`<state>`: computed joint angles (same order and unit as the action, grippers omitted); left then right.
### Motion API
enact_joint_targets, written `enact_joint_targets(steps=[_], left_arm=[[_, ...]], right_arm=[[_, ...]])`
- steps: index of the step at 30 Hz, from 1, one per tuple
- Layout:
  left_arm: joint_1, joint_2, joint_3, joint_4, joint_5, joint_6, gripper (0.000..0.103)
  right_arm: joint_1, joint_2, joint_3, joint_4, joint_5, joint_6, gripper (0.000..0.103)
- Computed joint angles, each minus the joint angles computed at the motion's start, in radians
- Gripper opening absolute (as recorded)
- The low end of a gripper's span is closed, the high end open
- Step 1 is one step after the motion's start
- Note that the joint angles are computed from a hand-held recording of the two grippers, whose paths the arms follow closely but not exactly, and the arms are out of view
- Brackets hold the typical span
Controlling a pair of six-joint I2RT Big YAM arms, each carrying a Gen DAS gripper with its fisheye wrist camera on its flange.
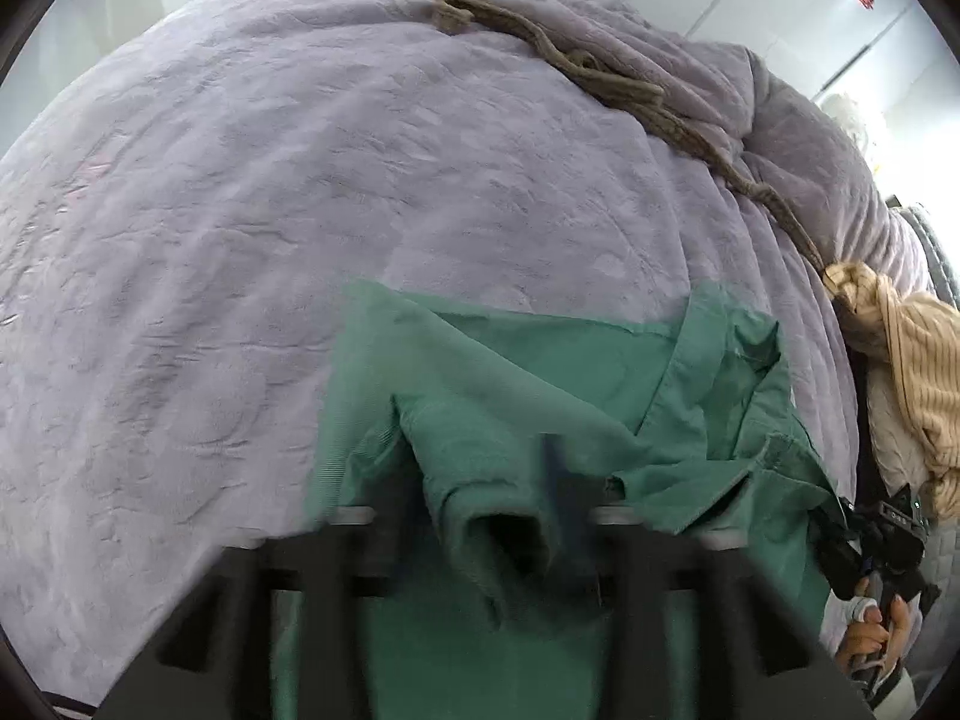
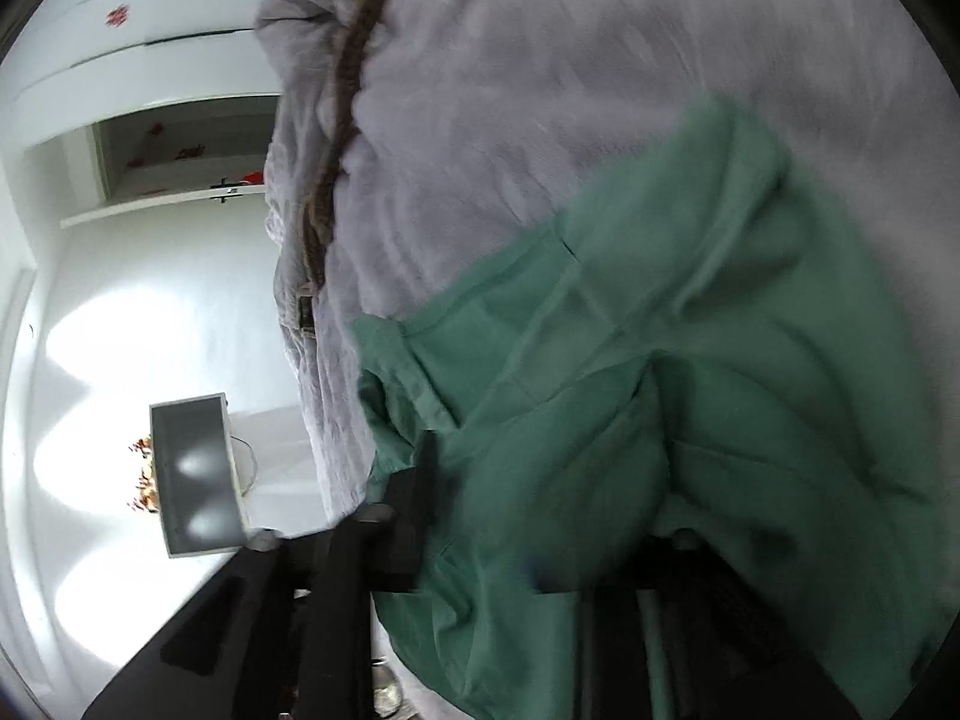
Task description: Fold large clothes
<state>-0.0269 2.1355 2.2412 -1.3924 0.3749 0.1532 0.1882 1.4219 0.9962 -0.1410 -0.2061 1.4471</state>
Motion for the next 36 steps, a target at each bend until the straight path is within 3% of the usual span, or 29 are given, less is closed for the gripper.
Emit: enact_joint_targets(steps=[1,3,5,8,12,13,14,15,16,17,20,23,26,30,31,33,36], left_arm=[[0.005,-0.032,-0.037,0.055,-0.021,-0.019,0.081],[0.016,-0.088,-0.095,0.162,-0.033,-0.022,0.086],[0.023,-0.095,-0.09,0.18,-0.028,0.002,0.086],[0.02,-0.08,-0.081,0.161,-0.066,0.048,0.086],[-0.003,-0.053,-0.118,0.155,-0.119,0.073,0.086],[-0.008,-0.047,-0.123,0.155,-0.123,0.071,0.086],[-0.013,-0.042,-0.129,0.156,-0.119,0.07,0.086],[-0.021,-0.033,-0.129,0.154,-0.117,0.07,0.086],[-0.031,-0.026,-0.134,0.162,-0.13,0.068,0.086],[-0.042,-0.026,-0.148,0.189,-0.158,0.071,0.085],[-0.059,-0.04,-0.188,0.254,-0.243,0.095,0.029],[-0.032,-0.031,-0.169,0.235,-0.172,0.057,0.026],[-0.026,-0.034,-0.182,0.25,-0.167,0.054,0.026],[-0.038,-0.065,-0.244,0.326,-0.211,0.061,0.026],[-0.037,-0.069,-0.25,0.334,-0.211,0.058,0.026],[-0.03,-0.077,-0.258,0.351,-0.216,0.055,0.026],[-0.012,-0.083,-0.247,0.357,-0.234,0.036,0.026]], right_arm=[[0.002,-0.024,0.013,-0.044,0.034,-0.044,0.057],[0.008,-0.063,0.044,-0.15,0.124,-0.138,0.063],[0.021,-0.076,0.109,-0.33,0.244,-0.249,0.063],[0.023,-0.025,0.189,-0.52,0.277,-0.353,0.063],[0.04,0.057,0.244,-0.588,0.281,-0.469,0.063],[0.046,0.082,0.265,-0.614,0.283,-0.506,0.051],[0.055,0.128,0.31,-0.673,0.298,-0.547,0.031],[0.06,0.156,0.341,-0.721,0.312,-0.569,0.004],[0.072,0.178,0.371,-0.764,0.343,-0.577,0.004],[0.089,0.173,0.384,-0.776,0.401,-0.577,0.004],[0.117,0.118,0.384,-0.769,0.526,-0.601,0.004],[0.1,0.119,0.383,-0.781,0.518,-0.653,0.004],[0.08,0.179,0.378,-0.788,0.492,-0.674,0.007],[0.066,0.186,0.318,-0.711,0.453,-0.595,0.013],[0.063,0.172,0.305,-0.699,0.445,-0.576,0.021],[0.058,0.139,0.288,-0.716,0.428,-0.533,0.035],[0.064,0.047,0.231,-0.73,0.422,-0.458,0.036]])
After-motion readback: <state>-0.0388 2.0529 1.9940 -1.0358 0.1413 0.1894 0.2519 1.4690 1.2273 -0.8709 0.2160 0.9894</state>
